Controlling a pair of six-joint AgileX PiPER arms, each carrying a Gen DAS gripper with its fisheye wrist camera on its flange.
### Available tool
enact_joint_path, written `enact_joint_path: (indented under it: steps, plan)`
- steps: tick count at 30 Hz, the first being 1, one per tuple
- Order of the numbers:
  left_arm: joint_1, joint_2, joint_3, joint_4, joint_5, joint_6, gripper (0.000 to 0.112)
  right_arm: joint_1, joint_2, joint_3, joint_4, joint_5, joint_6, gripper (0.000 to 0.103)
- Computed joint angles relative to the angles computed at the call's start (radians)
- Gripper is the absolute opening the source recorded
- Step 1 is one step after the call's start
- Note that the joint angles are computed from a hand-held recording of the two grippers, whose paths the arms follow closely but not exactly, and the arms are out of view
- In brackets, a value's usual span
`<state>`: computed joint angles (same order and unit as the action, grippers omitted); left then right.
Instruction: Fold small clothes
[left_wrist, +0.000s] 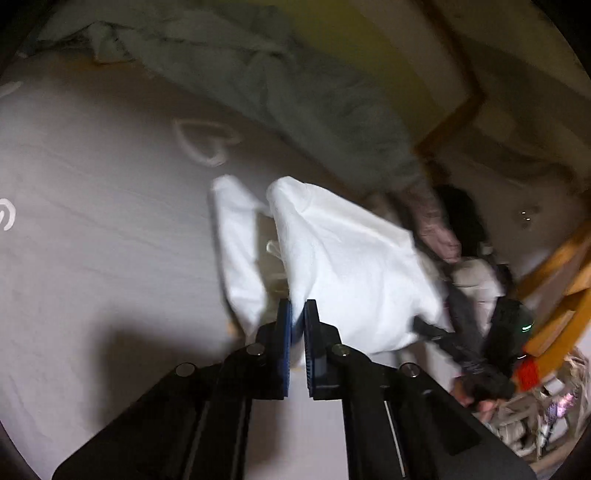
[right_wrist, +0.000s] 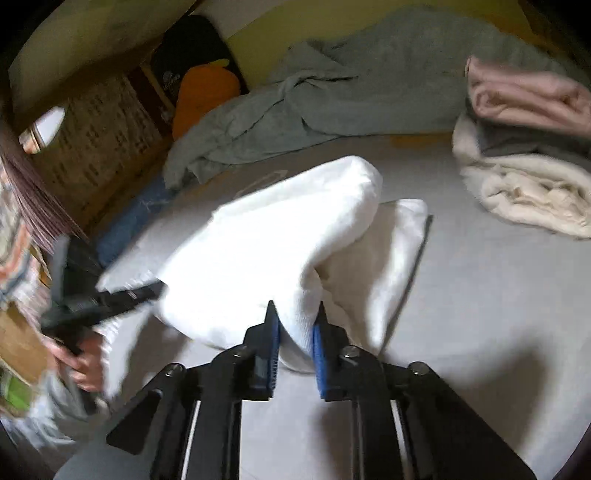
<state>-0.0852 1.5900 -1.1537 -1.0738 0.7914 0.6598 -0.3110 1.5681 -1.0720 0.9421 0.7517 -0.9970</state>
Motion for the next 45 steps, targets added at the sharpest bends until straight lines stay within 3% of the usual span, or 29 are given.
enact_joint_path:
  steps: [2,7,10,11,13,18,19,21,22,24,26,28,31,35,38,40,42,44,45]
  plan:
    - [-0.045,-0.017,0.006,0.083,-0.058,0.002,0.005,0.033,-0.032,0.015,-0.099,-0.038,0.104,0.014]
    - [-0.079,0.038,0.007,0.184,-0.135,-0.071,0.009,-0.052,0.090,-0.060,-0.012,0.112,0.095,0.014]
    - [-0.154,0.005,0.041,0.352,-0.287,-0.153,0.013,-0.065,0.102,-0.050,0.033,0.093,0.034,0.016]
    - [-0.184,-0.003,0.052,0.426,-0.339,-0.204,0.013,-0.058,0.088,-0.039,0.027,0.066,0.027,0.022]
    - [-0.192,-0.022,0.065,0.454,-0.353,-0.241,0.012,-0.022,0.039,-0.004,-0.026,-0.029,0.045,0.029]
    - [-0.160,-0.102,0.071,0.211,-0.328,0.000,0.009,0.089,-0.142,0.122,-0.200,-0.289,0.176,0.030]
    - [-0.168,-0.117,0.058,0.174,-0.319,0.054,0.008,0.123,-0.200,0.164,-0.253,-0.388,0.225,0.030]
    - [-0.207,-0.116,0.020,0.188,-0.333,0.059,0.007,0.190,-0.276,0.222,-0.352,-0.558,0.312,0.029]
    - [-0.236,-0.097,-0.012,0.248,-0.350,0.004,0.007,0.223,-0.299,0.225,-0.342,-0.589,0.296,0.027]
    - [-0.284,-0.036,-0.089,0.403,-0.362,-0.162,0.007,0.264,-0.261,0.162,-0.431,-0.530,0.372,0.006]
    - [-0.324,0.039,-0.142,0.602,-0.377,-0.358,0.007,0.274,-0.178,0.100,-0.571,-0.479,0.531,0.004]
    - [-0.317,0.106,-0.164,0.681,-0.338,-0.457,0.007,0.234,-0.092,0.069,-0.550,-0.442,0.546,0.003]
    - [-0.286,0.132,-0.084,0.521,-0.400,-0.361,0.005,0.109,0.051,-0.003,-0.287,-0.272,0.339,0.003]
    - [-0.281,0.116,-0.061,0.481,-0.417,-0.311,0.005,0.041,0.157,-0.048,-0.183,-0.239,0.279,0.003]
    - [-0.288,0.071,-0.016,0.426,-0.464,-0.235,0.004,0.007,0.094,0.001,-0.071,-0.230,0.170,0.003]
    - [-0.288,0.022,0.015,0.259,-0.483,-0.055,0.006,-0.011,0.014,0.060,0.038,-0.251,0.046,0.003]
    - [-0.309,-0.028,0.039,0.180,-0.507,0.049,0.012,-0.004,-0.072,0.104,0.103,-0.260,-0.024,0.003]
    - [-0.349,-0.048,0.035,0.259,-0.536,-0.006,0.027,0.010,-0.146,0.137,0.166,-0.259,-0.095,0.003]
    - [-0.367,-0.047,0.022,0.349,-0.533,-0.094,0.034,0.014,-0.161,0.135,0.175,-0.217,-0.108,0.003]
